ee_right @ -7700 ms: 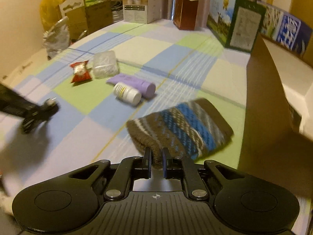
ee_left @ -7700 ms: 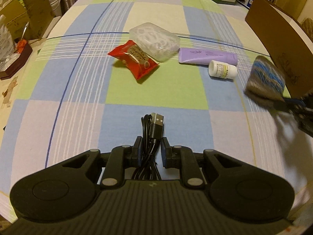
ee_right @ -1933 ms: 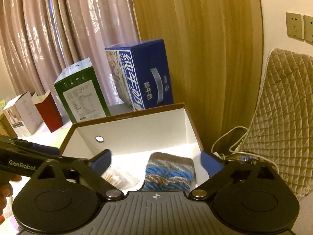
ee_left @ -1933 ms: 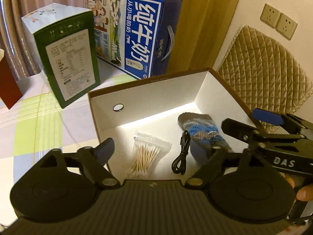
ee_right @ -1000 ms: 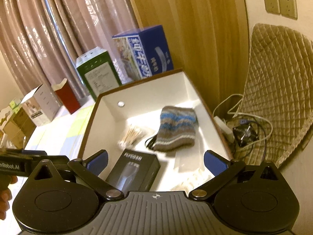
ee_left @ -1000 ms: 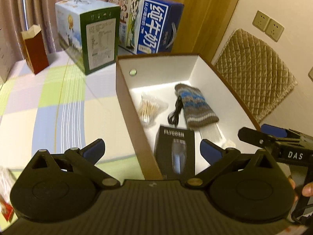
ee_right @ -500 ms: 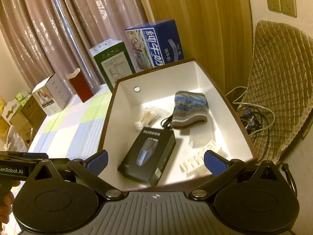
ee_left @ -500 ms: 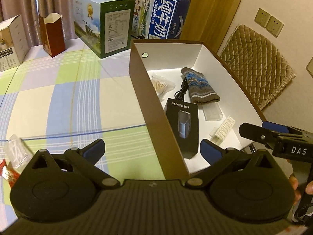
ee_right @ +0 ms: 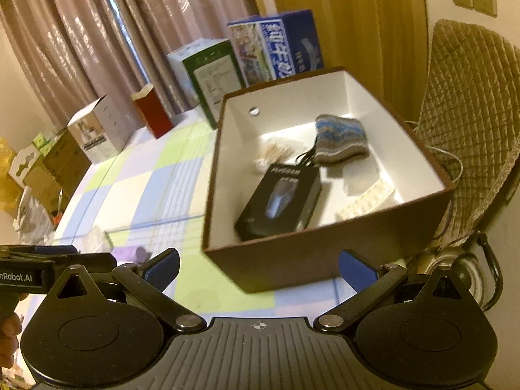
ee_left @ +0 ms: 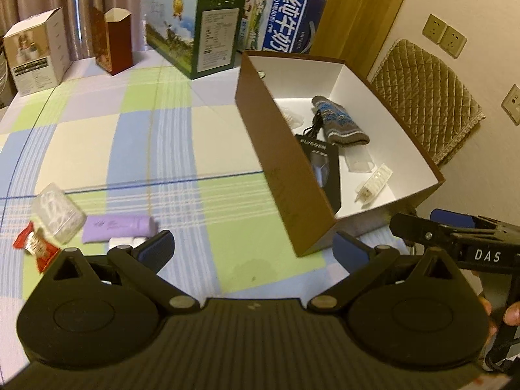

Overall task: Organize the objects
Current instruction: 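Withdraw both tools from the box toward the remaining items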

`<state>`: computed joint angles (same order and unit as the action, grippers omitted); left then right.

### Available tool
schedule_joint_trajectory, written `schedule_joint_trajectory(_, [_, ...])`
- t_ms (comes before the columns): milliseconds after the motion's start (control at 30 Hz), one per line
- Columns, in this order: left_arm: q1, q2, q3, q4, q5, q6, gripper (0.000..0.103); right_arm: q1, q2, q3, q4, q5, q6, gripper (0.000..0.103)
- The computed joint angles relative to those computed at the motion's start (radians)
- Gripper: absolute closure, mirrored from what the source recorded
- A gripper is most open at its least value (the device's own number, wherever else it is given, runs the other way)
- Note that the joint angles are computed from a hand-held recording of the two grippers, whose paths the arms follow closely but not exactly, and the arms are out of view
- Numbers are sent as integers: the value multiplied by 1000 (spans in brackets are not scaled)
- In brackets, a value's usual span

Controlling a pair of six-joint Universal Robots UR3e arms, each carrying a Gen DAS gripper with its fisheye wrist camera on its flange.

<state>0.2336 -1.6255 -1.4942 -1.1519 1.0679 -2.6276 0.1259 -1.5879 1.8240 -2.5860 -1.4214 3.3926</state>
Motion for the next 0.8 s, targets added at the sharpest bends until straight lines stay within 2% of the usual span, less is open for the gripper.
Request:
schedule_joint_trajectory(567, [252, 116, -92, -141, 70, 185, 1, 288, 255, -262, 104, -146, 28, 2])
schedule_joint_trajectory(800, [336, 137, -117, -146, 104, 237, 1, 344, 356, -374, 164, -108, 36, 2])
